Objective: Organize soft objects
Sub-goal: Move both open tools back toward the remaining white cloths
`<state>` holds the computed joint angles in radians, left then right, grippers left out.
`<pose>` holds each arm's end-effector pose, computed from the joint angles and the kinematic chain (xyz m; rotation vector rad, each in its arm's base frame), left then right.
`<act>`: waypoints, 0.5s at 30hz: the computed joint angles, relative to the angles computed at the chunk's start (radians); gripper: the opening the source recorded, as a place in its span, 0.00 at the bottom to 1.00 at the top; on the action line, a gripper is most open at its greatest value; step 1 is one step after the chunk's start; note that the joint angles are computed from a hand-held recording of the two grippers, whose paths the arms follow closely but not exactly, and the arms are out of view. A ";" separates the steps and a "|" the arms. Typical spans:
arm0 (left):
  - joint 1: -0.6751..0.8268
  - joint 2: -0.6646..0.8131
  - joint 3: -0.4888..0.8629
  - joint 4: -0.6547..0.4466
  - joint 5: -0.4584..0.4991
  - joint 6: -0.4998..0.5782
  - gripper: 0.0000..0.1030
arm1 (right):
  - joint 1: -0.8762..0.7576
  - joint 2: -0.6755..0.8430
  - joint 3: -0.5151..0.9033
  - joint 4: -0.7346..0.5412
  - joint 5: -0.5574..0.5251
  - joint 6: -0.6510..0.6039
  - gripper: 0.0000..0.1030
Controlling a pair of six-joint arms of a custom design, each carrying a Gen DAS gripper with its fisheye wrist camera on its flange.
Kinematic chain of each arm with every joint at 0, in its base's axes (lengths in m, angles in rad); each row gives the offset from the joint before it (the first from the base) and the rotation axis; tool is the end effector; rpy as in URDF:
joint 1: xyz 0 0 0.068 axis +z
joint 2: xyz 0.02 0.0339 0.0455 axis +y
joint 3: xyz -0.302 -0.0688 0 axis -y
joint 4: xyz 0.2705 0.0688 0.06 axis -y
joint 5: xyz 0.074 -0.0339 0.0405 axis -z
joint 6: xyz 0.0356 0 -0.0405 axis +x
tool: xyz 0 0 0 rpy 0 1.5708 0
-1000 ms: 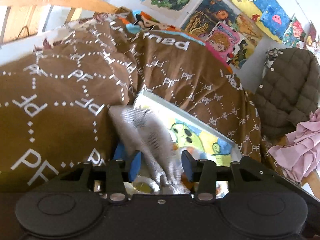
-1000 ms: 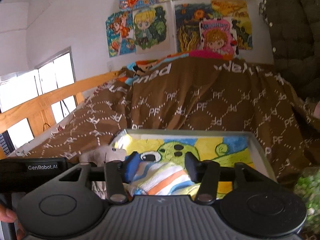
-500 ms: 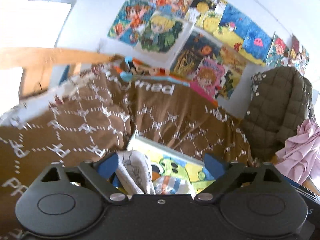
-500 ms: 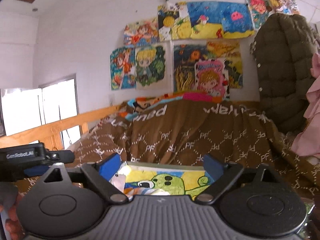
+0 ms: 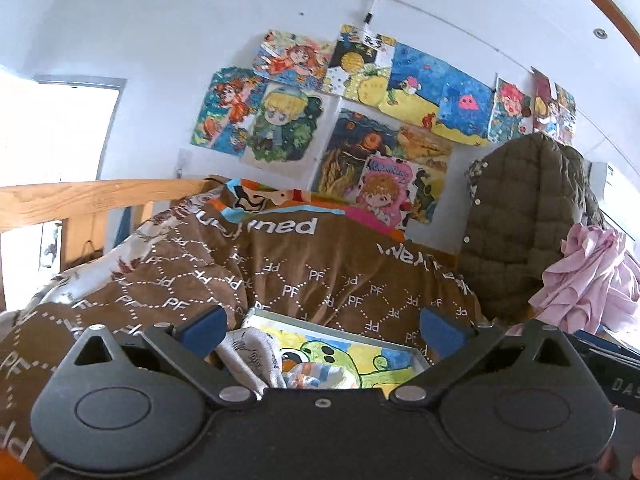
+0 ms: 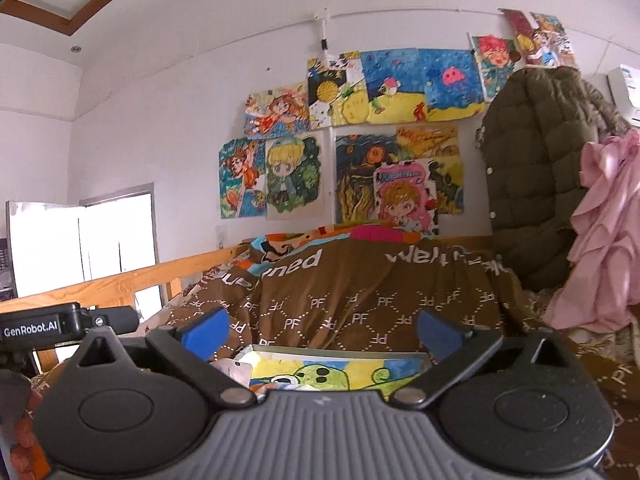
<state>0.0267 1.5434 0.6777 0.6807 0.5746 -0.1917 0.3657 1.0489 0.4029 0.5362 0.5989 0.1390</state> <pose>0.3352 -0.0104 0.2292 0.2314 1.7515 -0.6226 0.2167 0.0615 0.2490 0.2591 1.6425 -0.1207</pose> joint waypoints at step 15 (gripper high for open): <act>0.030 -0.200 -0.192 -0.091 0.042 0.083 0.99 | 0.250 -0.374 -0.095 -0.408 0.279 0.182 1.00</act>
